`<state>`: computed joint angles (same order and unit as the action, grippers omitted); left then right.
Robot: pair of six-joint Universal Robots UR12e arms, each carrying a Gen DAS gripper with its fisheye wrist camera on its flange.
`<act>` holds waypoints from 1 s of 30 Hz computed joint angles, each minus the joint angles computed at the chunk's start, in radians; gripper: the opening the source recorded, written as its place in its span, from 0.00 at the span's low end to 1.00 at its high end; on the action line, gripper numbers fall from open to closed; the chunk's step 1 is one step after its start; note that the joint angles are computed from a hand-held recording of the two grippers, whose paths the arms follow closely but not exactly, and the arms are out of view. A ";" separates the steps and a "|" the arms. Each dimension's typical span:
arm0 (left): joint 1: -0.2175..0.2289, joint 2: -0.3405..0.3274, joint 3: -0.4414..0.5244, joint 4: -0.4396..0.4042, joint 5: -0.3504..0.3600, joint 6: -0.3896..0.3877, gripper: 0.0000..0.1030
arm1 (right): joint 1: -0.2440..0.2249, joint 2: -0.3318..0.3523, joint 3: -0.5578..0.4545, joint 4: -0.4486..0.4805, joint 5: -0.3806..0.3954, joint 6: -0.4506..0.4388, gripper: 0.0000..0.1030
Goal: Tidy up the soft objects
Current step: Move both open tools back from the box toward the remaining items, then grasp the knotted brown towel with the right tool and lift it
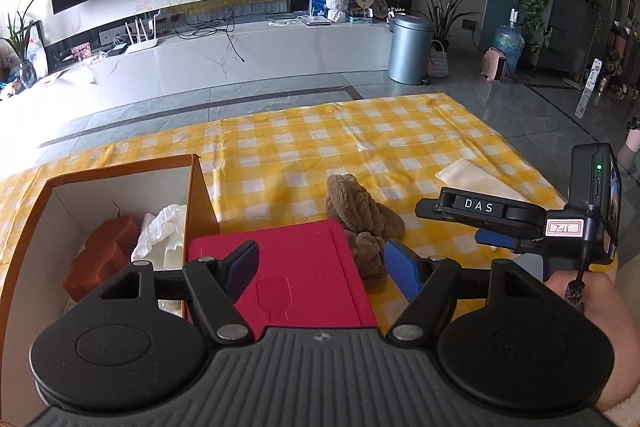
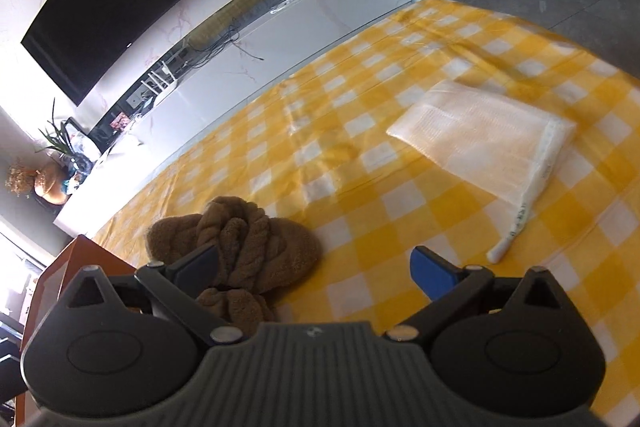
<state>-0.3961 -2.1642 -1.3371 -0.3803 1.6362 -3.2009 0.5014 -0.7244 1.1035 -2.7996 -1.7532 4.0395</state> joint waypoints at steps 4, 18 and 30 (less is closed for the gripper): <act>-0.021 -0.028 0.030 0.031 0.111 0.009 0.82 | -0.003 0.022 -0.034 0.013 0.067 0.036 0.97; -0.019 -0.032 0.025 0.059 0.158 0.053 0.82 | -0.020 0.094 -0.094 -0.079 0.307 0.357 0.90; 0.002 -0.008 0.001 0.002 0.099 0.047 0.82 | -0.007 0.077 -0.110 0.016 0.243 0.181 0.46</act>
<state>-0.3945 -2.1718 -1.3359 -0.3781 1.7349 -3.1539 0.4945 -0.6475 0.9932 -2.7833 -1.5107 4.2209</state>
